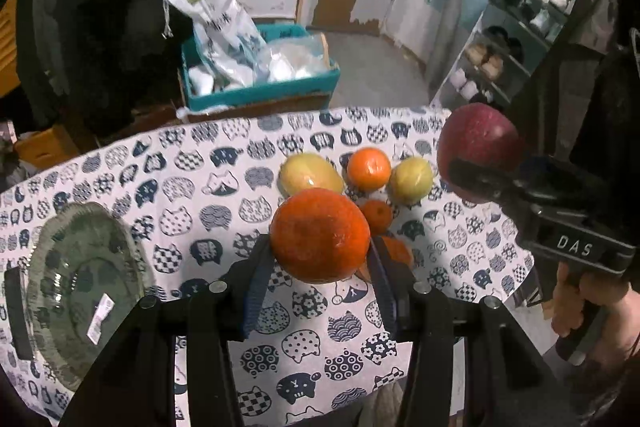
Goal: Organize fruits
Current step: 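Carry the mandarin in the left gripper and the apple in the right gripper to the green bowl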
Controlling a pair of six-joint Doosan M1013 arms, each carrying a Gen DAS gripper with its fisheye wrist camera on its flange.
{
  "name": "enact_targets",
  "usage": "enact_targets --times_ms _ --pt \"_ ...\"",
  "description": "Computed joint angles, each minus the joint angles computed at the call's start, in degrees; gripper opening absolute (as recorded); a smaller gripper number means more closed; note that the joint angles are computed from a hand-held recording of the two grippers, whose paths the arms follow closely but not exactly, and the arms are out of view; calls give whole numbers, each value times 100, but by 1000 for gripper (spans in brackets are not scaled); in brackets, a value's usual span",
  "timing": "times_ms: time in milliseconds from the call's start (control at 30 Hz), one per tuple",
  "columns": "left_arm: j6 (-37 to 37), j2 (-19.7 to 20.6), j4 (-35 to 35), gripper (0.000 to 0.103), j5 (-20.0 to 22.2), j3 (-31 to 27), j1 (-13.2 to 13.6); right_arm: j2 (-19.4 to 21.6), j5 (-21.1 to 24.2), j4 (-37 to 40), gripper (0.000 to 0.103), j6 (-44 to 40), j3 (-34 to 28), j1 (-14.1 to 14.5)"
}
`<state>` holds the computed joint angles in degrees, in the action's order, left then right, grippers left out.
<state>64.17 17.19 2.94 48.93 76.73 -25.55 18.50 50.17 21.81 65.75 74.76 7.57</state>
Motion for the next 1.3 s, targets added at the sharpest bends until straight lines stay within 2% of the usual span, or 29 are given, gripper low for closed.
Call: enact_targets --times_ms 500,1300 --pt "-542 -459 486 49 -286 377 145 -83 43 608 76 -452 -180 274" --pt "-1176 -1022 697 49 -544 1043 643 212 418 677 76 -624 -681 983"
